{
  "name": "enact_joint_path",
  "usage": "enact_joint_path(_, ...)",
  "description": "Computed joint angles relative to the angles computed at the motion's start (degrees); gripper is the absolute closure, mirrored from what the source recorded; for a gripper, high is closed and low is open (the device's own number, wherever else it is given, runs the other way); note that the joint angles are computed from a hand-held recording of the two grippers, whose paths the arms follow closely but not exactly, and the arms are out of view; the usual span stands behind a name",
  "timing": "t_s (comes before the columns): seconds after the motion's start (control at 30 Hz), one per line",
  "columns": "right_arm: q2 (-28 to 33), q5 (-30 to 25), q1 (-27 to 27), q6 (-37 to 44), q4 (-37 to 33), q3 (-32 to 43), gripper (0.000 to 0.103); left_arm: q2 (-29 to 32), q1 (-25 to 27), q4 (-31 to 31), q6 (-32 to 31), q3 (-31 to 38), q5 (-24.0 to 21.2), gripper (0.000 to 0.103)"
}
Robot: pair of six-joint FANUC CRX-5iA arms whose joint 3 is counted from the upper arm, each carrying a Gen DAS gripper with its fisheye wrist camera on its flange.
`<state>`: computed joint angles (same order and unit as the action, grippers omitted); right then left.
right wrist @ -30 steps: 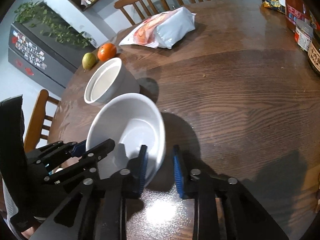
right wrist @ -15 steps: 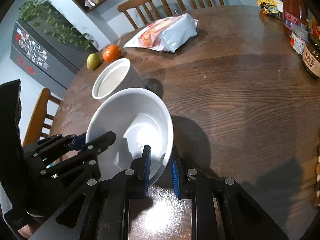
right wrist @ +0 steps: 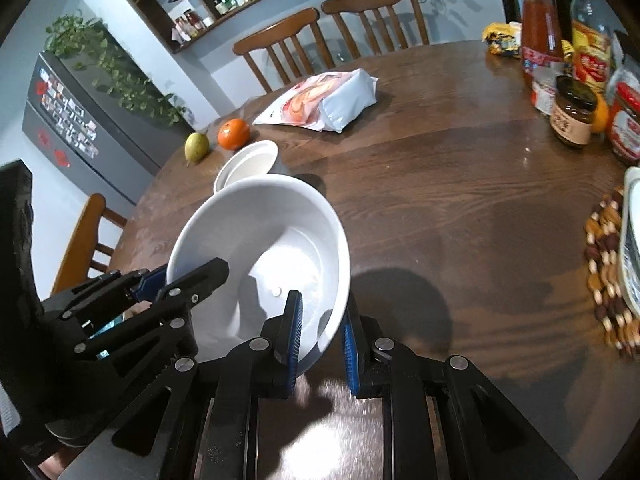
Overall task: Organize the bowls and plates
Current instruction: 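Close the left gripper on the white bowl rim and lift it, then carry the white bowl with the left gripper over the large white bowl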
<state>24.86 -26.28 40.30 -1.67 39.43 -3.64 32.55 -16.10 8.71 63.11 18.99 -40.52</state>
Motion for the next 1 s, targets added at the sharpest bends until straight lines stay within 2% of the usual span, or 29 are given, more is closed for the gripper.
enact_joint_path(0.2,-2.33,-2.89,1.93,-11.83,9.42,-4.05,0.082,-4.63,0.41,6.67,-9.67,-8.17,5.2,0.088)
enact_joint_path(0.47,-4.09,-10.62,5.82,-21.3,14.44,-5.78,0.082,-8.18,1.79,17.35,-22.01,-15.4,5.78,0.088)
enact_joint_path(0.8,-2.58,-16.31,10.17,-22.37,14.67,-2.27,0.082,-13.77,4.86,25.88,-31.4,-24.3,8.72,0.088)
enact_joint_path(1.0,0.19,-17.06,11.77,-18.16,13.11,2.53,0.082,-16.13,7.56,27.94,-32.74,-27.72,10.45,0.088)
